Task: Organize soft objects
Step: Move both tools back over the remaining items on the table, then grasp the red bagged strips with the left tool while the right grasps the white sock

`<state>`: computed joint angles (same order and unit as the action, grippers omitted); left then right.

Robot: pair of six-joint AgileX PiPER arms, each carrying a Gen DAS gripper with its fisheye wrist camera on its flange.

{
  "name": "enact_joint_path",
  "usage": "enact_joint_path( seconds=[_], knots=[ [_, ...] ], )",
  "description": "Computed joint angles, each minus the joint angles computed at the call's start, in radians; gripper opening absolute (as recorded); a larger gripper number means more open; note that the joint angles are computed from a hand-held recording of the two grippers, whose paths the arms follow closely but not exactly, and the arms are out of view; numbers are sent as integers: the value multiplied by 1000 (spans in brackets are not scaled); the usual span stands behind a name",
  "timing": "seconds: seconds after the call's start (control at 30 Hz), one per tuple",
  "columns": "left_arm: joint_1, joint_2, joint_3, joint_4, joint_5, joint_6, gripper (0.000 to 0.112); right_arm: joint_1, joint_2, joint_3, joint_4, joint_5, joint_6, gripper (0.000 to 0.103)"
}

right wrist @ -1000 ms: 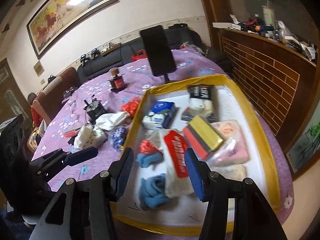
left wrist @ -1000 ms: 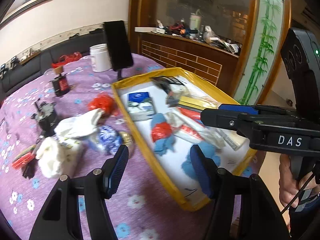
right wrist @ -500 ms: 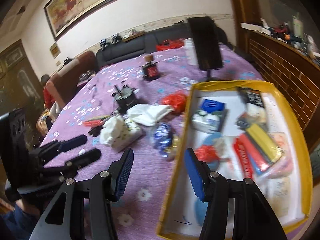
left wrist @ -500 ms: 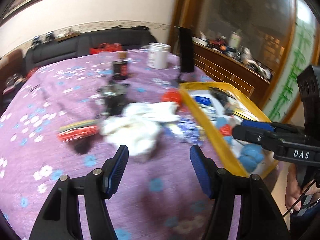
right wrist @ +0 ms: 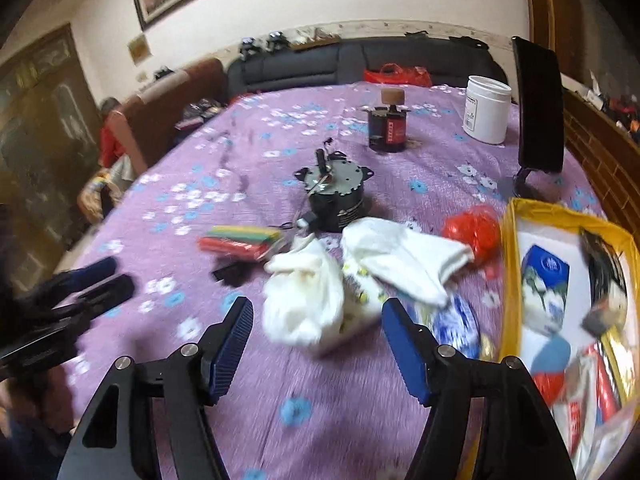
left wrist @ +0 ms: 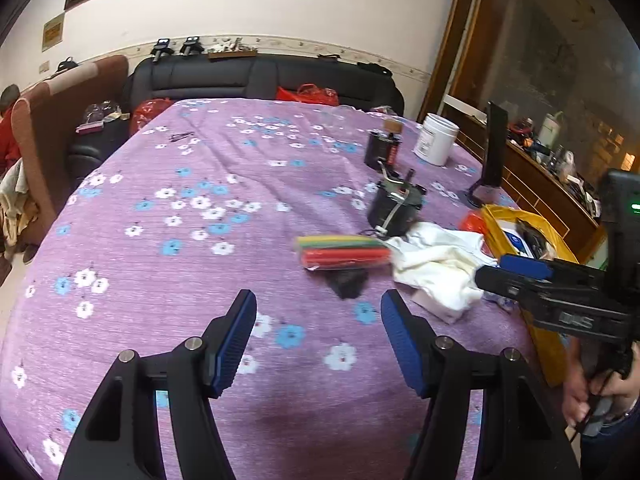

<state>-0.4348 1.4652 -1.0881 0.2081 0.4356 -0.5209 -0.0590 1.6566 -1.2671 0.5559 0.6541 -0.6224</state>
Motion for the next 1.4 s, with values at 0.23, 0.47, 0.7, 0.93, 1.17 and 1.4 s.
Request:
enact_joint_path(
  seconds=[0.23,0.47,0.7,0.93,1.17,1.4],
  knots=[
    [49,-11,-10,-19,31,48,64,-26,-12,34,138,97,-170,6],
    [72,47,-95,-93,72,153,68,-143,-193,169,227,414,-548,7],
    [94,324,-473,-227,304,356,83,-146,-210,242,148,214,-437,11],
    [85,594,-847,-283,558,352,83,-242,-197,217,244,286,-483,17],
    [54,843,-1218,-198,732,399,84,-272,-167,198,271,334,-465,17],
    [132,633,-835,-487,635,585,84,-312,-155,192,304,377,-496,23]
  ],
)
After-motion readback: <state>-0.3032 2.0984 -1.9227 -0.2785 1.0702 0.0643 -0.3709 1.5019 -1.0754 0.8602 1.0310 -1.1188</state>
